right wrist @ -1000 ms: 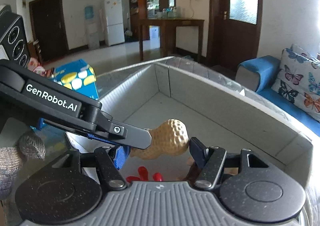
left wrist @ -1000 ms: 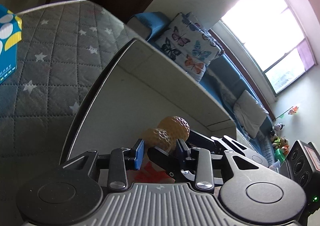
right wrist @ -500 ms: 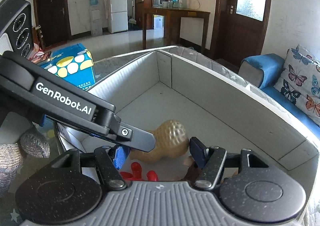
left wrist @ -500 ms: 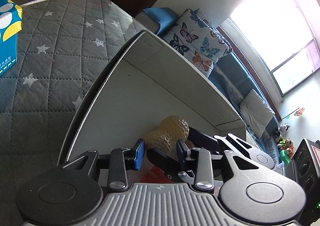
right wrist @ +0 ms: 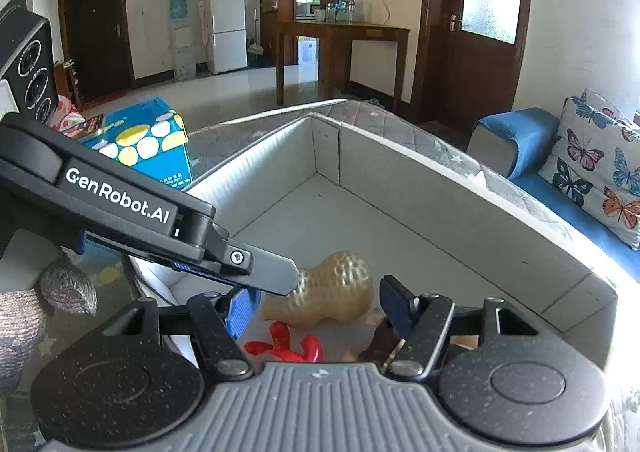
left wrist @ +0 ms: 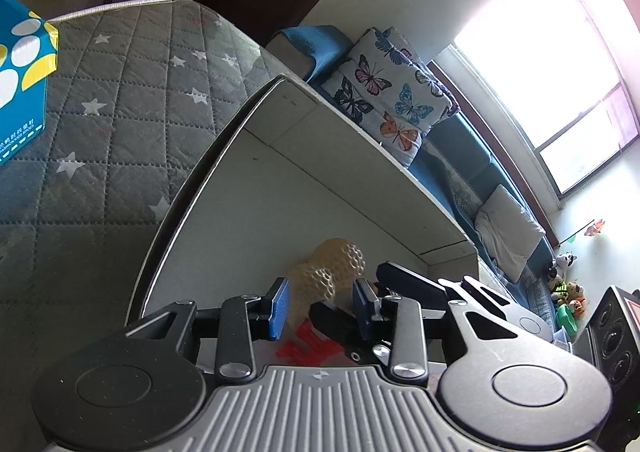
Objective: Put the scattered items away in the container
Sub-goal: 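Lift the peanut toy over the tray and open the left tool, then move the left tool back to the white plush rabbit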
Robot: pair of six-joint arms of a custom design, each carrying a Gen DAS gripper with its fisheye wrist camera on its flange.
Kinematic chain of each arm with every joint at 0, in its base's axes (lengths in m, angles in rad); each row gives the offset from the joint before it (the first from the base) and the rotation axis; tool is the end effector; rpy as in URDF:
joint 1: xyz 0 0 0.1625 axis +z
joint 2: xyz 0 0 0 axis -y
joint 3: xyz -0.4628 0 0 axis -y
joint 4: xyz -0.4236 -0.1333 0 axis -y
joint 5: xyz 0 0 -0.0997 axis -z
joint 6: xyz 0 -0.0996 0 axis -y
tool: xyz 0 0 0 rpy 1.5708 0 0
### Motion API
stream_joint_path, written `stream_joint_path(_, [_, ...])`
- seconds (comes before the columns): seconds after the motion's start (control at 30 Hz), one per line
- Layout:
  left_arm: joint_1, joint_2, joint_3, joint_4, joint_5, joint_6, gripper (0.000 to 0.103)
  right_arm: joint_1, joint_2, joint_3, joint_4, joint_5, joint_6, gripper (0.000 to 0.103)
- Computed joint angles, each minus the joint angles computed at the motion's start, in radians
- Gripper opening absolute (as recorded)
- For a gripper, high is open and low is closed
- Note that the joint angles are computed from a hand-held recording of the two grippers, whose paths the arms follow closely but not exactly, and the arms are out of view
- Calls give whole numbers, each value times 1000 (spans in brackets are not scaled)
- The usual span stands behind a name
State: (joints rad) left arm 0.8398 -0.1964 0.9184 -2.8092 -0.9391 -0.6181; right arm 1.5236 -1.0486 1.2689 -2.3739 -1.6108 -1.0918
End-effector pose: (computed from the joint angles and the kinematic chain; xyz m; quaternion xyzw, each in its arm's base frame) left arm -0.4566 -0.7970 -0.0478 -0.0273 0.9220 -0.3771 0.0830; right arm 0.0923 -0.7874 0.4428 0.4728 -0.8328 0.2316 0.1710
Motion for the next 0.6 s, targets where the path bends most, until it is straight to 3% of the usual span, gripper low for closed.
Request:
stream_joint_path(0.13, [-16,-16,37,-35,8,13,37,-5,-39,40,-29,18,8,73])
stream_joint_path(0.6, [-98,-61,182,-149,17,49,37,-45,-246,249,-114,68,-4,74])
